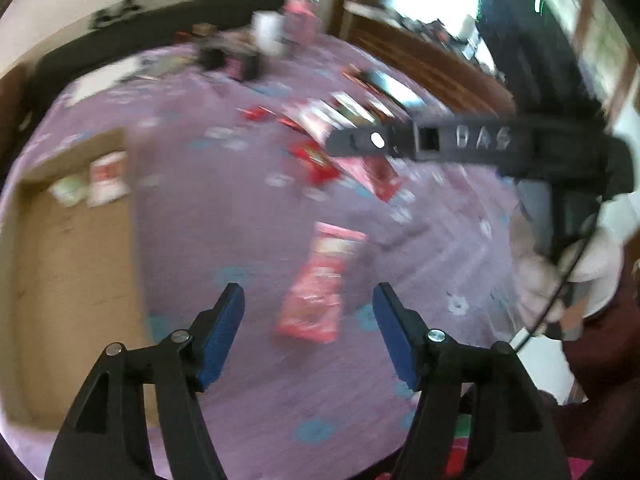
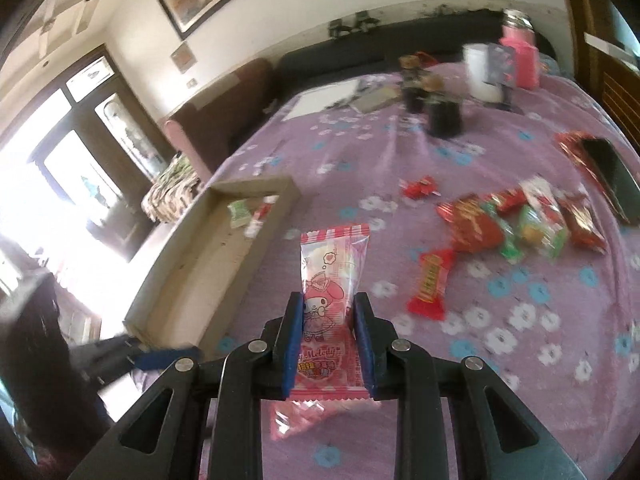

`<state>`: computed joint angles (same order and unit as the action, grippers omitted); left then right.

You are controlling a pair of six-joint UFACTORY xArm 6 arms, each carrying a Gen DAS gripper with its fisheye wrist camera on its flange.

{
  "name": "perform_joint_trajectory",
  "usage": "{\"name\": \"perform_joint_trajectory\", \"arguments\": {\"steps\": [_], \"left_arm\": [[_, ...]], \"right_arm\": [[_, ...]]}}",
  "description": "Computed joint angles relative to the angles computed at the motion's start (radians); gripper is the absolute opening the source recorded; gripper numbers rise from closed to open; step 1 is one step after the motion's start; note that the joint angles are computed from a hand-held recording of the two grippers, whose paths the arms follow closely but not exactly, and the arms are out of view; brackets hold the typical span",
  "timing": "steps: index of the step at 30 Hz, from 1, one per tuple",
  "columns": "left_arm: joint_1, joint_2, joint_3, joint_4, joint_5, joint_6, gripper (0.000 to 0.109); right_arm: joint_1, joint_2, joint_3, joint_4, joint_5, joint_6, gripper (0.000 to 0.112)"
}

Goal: Organize snacks
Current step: 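Carry both pink packets into the cardboard box and open both tools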

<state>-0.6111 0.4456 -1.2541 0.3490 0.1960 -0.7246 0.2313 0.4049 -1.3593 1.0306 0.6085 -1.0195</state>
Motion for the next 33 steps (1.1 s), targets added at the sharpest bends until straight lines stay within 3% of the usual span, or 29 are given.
{"name": "perform_joint_trajectory", "arguments": {"steps": [3, 6, 8, 9, 10, 14, 18, 23, 27, 33], "left_arm": [[-0.016, 0.128, -0.161, -0.074, 0.078, 0.081, 0.066], [-0.019, 0.220, -0.299, 0.069, 0.194, -0.025, 0.065], [-0.026, 0.248, -0.342, 0.165, 0.245, -0.095, 0.051], [-0.026, 0.244, -0.329, 0.168, 0.220, -0.106, 0.030], [-0.026, 0.235, -0.320, 0.153, 0.222, -0.100, 0.023], [-0.007, 0.155, -0.206, 0.145, 0.143, -0.155, 0.022], [0.031, 0.027, -0.038, 0.109, -0.010, -0.200, 0.022], [0.133, -0.149, 0.160, 0.240, -0.152, -0.402, 0.022], [0.228, -0.244, 0.227, 0.475, -0.085, -0.647, 0.022], [0.344, -0.248, 0.264, 0.367, -0.040, -0.563, 0.022]], "right_arm": [[-0.036, -0.015, 0.033, -0.010, -0.011, 0.005, 0.025], [-0.078, -0.037, 0.068, 0.004, -0.018, -0.013, 0.026], [-0.098, -0.046, 0.081, 0.018, -0.016, -0.030, 0.025], [-0.107, -0.049, 0.085, 0.026, -0.013, -0.039, 0.025], [-0.113, -0.049, 0.085, 0.032, -0.008, -0.044, 0.025], [-0.124, -0.042, 0.077, 0.059, 0.016, -0.064, 0.025], [-0.107, -0.046, 0.081, 0.078, 0.032, -0.089, 0.025], [-0.069, -0.057, 0.078, 0.079, 0.043, -0.098, 0.025], [-0.020, -0.042, 0.041, 0.054, 0.060, -0.071, 0.025], [0.102, 0.029, -0.080, -0.019, 0.072, 0.003, 0.025]]}}
